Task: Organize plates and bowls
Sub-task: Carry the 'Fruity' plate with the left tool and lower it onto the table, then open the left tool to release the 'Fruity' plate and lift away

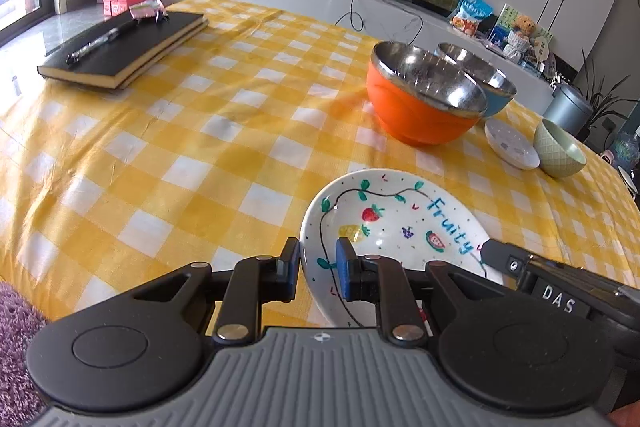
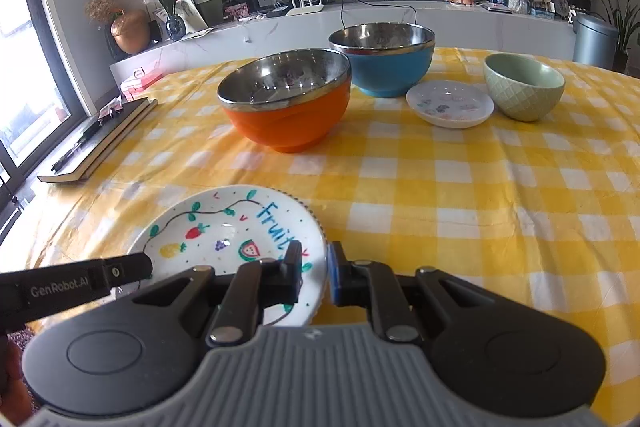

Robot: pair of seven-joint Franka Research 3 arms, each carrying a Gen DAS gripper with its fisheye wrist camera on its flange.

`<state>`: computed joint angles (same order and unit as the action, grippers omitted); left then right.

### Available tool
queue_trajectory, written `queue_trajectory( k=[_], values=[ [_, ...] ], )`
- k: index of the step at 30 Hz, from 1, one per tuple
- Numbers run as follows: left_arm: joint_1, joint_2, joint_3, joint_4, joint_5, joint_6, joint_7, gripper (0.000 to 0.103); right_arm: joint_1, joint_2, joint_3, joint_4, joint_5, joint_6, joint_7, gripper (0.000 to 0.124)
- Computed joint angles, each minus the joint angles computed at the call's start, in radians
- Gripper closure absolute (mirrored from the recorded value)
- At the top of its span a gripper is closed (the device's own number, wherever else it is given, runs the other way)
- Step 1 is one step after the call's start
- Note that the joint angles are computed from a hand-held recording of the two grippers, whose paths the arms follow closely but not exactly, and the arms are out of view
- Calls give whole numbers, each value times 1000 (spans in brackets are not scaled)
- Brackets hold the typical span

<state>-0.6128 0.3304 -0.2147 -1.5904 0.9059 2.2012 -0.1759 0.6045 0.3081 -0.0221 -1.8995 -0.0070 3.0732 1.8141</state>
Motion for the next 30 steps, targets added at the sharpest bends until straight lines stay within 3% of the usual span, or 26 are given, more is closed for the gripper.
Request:
queue_trajectory(
  k=[15,20,23,26,30],
  values=[
    [-9,17,5,22,10,-22,56,81,5,2,-5,-5,7,16,-7,112],
    [-15,15,8,22,24,-27,57,73,-47,0,53,-11,69,36,-62,99],
    [-24,11,10,29,49,-50,56,66,-32,-11,31,-22,78,57,-62,90],
    [-34,15,12,57,85,-73,63,64,38,-21,-63,-33,46,78,-9,85],
    [-22,31,16,98,107,1,82,64,90,-29,-152,-37,8,84,52,85]
  ],
)
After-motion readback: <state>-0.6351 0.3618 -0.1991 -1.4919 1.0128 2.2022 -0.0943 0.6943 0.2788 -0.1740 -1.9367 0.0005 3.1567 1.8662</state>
